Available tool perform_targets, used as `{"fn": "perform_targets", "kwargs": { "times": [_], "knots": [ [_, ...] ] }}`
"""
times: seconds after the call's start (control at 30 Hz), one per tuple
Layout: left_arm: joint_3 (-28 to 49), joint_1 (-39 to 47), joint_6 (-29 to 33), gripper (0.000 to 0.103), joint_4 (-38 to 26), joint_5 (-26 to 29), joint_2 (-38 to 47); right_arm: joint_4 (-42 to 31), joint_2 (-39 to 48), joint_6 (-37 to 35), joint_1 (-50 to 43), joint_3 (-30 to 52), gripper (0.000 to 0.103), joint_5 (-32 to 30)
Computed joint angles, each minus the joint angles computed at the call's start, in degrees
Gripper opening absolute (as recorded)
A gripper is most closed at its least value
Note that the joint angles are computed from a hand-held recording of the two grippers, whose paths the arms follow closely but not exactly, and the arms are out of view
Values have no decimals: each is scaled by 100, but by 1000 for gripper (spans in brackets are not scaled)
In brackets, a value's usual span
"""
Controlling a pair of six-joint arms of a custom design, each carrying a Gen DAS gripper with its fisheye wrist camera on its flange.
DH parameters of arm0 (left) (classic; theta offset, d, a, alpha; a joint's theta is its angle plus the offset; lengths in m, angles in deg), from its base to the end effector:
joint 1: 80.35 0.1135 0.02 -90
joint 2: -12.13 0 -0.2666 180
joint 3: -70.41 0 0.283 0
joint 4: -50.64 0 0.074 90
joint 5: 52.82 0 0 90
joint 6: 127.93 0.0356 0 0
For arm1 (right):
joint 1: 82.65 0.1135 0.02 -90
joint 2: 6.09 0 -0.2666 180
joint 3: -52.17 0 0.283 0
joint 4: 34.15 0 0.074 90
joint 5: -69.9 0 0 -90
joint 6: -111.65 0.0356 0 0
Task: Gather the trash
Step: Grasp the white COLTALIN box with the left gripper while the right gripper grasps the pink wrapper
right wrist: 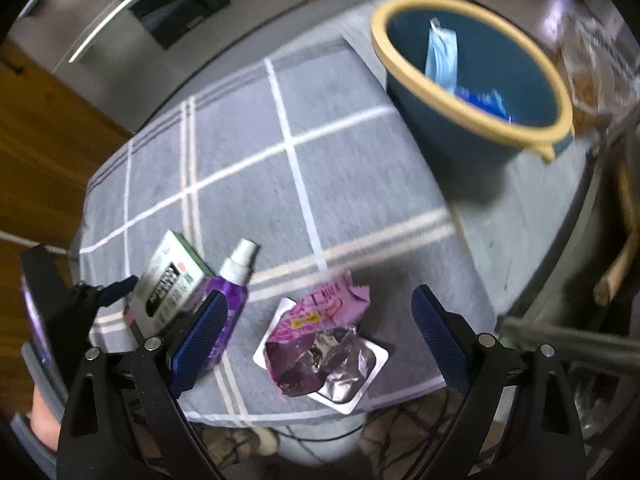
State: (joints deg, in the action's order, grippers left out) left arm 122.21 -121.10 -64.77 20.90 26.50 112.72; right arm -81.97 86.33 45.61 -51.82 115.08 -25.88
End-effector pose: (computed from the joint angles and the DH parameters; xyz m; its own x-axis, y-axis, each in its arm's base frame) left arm 0.2142 -0.1759 0.0559 -0.9395 0.2238 -0.2594 0.2122 0.9745 0.0723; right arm 0.2571 0.1576 0.1337 -0.9804 -0.1146 -0.1605 -0.1431 0.9734 0.1789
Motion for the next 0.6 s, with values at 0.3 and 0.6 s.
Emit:
{"fn": "perform_targets", "kwargs": {
  "times": [0.3, 0.6],
  "knots": [
    [-126, -118, -92, 76, -60, -89, -317, -5, 636, -39, 36, 182, 21, -166],
    [-334, -118, -323, 74, -5, -249, -771, 237, 39, -347, 242, 156, 11, 217]
  ]
}}
